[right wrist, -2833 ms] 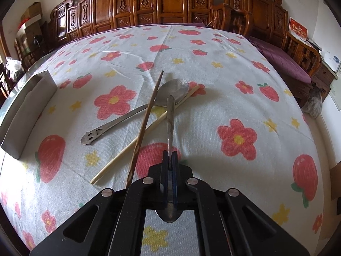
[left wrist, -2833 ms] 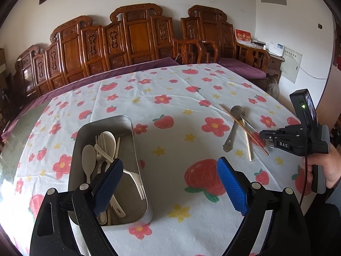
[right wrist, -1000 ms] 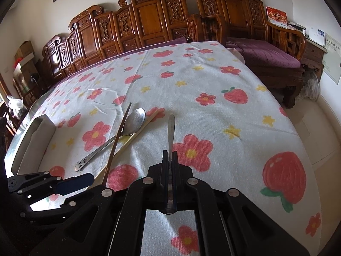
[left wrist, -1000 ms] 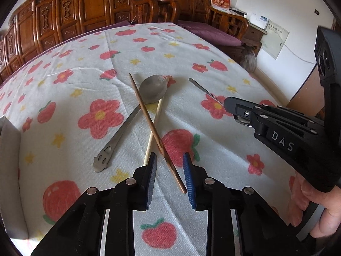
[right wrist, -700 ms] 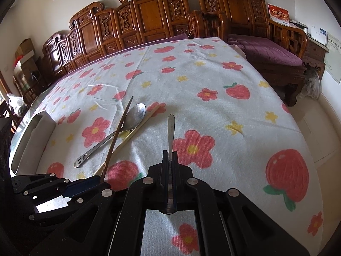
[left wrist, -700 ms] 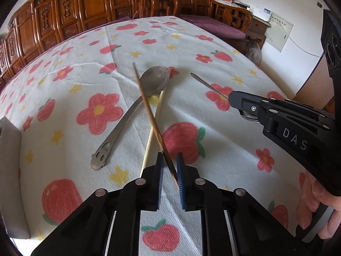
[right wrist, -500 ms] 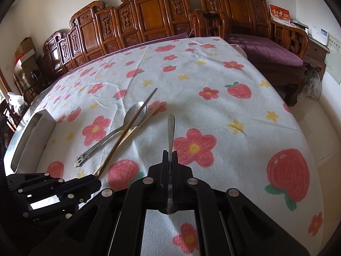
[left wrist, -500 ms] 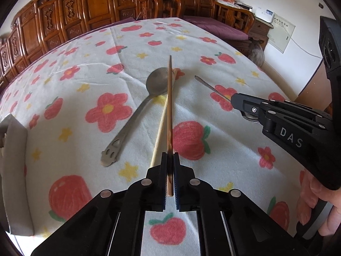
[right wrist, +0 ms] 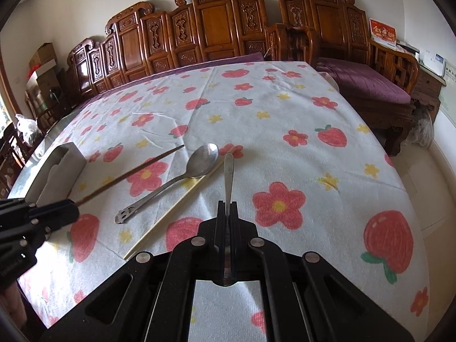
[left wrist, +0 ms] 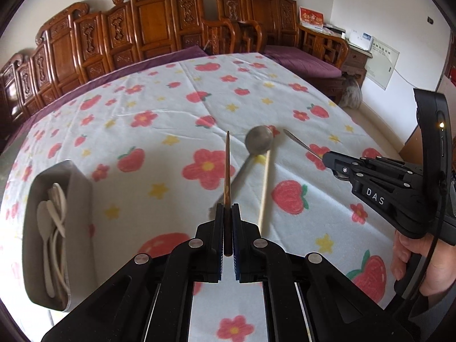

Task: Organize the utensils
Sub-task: 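Carry the wooden chopstick into the tray and open the left gripper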

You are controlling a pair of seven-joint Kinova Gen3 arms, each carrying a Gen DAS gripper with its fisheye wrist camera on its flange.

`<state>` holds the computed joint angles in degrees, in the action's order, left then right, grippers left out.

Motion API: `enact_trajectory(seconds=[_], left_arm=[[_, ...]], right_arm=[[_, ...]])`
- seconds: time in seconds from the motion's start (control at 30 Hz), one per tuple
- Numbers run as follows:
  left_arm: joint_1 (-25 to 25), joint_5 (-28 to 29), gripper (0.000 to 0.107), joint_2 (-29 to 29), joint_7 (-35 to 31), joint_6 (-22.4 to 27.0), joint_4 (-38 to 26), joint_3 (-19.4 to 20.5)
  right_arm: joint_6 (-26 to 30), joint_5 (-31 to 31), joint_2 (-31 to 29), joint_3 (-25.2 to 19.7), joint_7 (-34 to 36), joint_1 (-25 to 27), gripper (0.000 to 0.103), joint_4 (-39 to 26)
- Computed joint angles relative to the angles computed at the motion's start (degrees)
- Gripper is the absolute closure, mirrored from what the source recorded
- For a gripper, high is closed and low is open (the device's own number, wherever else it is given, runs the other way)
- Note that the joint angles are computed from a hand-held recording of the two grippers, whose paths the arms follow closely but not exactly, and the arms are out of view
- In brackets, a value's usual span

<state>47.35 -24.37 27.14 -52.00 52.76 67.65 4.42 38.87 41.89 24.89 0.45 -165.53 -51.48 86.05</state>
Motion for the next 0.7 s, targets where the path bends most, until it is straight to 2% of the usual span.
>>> enact_trajectory(seconds=[0.27,0.7], left_arm=[[-0.2,-4.4,0.103,-5.8,2.8,-1.6,5.9,-0.6],[-6.3,-10.2,0.103,-16.5,8.9,-2.1,17.5,3.1]], right_arm=[[0.9,1.6,0.2,-0.2,0.2,-1.8,0.1,-1.7],[2.4,3.1,1.5,-1.3,4.7,-5.1,0.1,-7.4]])
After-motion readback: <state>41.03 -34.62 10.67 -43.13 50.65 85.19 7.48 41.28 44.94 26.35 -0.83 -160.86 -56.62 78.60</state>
